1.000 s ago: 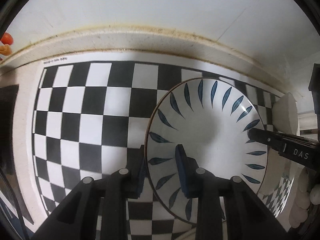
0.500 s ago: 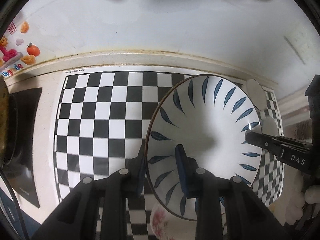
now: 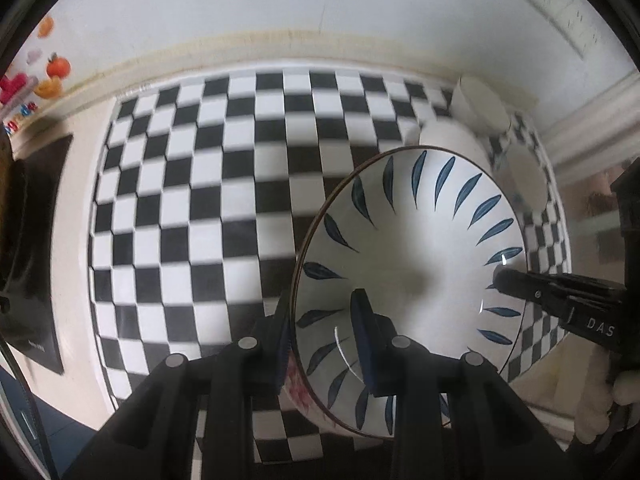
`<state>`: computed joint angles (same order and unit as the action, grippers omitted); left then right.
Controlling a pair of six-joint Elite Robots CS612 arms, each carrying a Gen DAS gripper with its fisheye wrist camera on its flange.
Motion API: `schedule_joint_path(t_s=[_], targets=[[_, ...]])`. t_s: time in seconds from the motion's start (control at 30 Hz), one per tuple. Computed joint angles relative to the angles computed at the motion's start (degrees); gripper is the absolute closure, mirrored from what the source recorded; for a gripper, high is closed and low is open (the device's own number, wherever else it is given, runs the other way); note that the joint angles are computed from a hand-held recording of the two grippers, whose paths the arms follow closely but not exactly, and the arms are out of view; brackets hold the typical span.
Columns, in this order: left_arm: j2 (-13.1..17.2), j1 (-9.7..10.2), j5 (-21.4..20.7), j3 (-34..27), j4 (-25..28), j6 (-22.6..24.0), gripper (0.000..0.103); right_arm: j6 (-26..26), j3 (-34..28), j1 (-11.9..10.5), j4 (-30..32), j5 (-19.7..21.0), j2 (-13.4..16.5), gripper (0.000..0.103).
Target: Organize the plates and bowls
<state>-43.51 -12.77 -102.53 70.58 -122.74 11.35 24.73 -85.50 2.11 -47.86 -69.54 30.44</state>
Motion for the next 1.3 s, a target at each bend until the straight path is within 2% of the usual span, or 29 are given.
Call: schedule_joint_path(t_s=[0.27, 0.5, 0.6, 0.87, 1.3], targets=[[0.5, -0.92, 2.8, 2.3, 3.2, 1.6, 0.077, 0.7, -3.5, 0.4, 5.2, 0.7, 4.0, 0.090], [1.6, -1.42, 4.5, 1.8, 6.3, 1.6, 0.077, -0.1, -4.3, 1.0, 7.8, 0.1, 5.6, 0.090], [1.3, -1.97, 6.5, 3.0, 5.7, 1.8, 0.077, -1.0, -4.2, 1.4, 8.6, -1.2, 5.7, 0.090], [1.0, -2.59, 8.3, 4.2, 6.0, 1.1, 0.077, -1.6, -2.5, 1.9, 9.5, -2.8, 4.6, 0.090], [0.8, -3.34, 10.4, 4.5, 6.5, -0.6, 0.077, 2.5, 1.7, 2.5, 10.2, -3.4, 2.4, 0.090]])
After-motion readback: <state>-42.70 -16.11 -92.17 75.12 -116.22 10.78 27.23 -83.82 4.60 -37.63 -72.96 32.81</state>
